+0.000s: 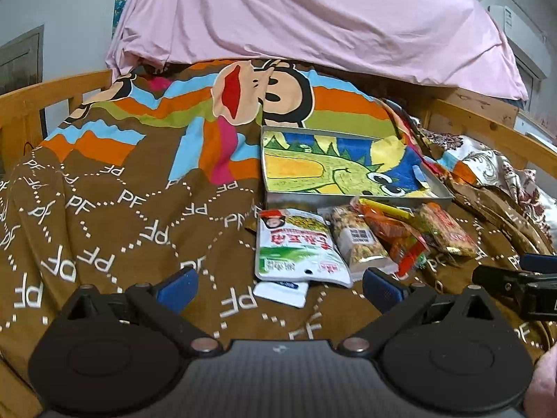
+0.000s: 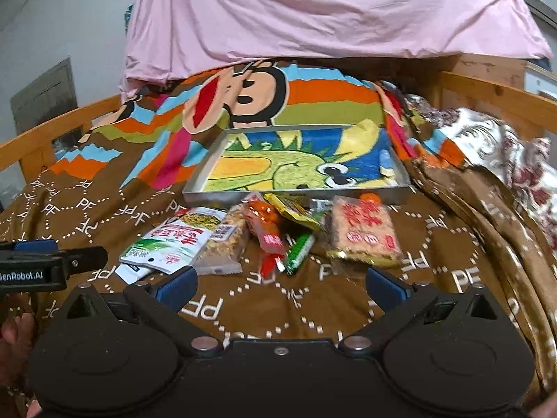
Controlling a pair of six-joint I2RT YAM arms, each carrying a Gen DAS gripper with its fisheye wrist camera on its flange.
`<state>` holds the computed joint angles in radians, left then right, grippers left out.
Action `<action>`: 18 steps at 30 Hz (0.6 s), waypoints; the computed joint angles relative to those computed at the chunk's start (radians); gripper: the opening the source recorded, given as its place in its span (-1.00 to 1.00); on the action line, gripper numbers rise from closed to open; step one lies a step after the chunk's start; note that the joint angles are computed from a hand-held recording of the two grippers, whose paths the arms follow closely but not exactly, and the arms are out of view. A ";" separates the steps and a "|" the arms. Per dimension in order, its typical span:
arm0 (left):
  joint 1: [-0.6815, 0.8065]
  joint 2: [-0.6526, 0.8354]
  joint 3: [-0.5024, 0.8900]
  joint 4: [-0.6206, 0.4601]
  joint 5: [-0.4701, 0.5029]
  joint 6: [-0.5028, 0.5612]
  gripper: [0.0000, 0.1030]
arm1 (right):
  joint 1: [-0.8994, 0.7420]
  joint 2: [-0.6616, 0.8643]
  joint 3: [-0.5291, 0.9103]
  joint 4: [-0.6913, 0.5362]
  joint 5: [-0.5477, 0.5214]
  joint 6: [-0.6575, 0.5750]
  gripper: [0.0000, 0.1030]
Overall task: Organize snacks
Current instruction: 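Grasp the white-green bean snack bag with the left tool while the right tool grasps the nut bar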
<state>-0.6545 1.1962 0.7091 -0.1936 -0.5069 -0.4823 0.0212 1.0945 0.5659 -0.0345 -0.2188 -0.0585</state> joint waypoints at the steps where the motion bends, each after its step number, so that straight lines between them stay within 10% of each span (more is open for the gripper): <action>1: 0.012 0.008 0.007 0.001 0.010 0.004 0.99 | 0.002 0.020 0.007 0.016 -0.005 -0.011 0.99; 18: 0.169 0.260 0.232 -0.027 0.229 0.178 0.99 | -0.037 0.398 0.298 -0.004 -0.278 -0.375 0.99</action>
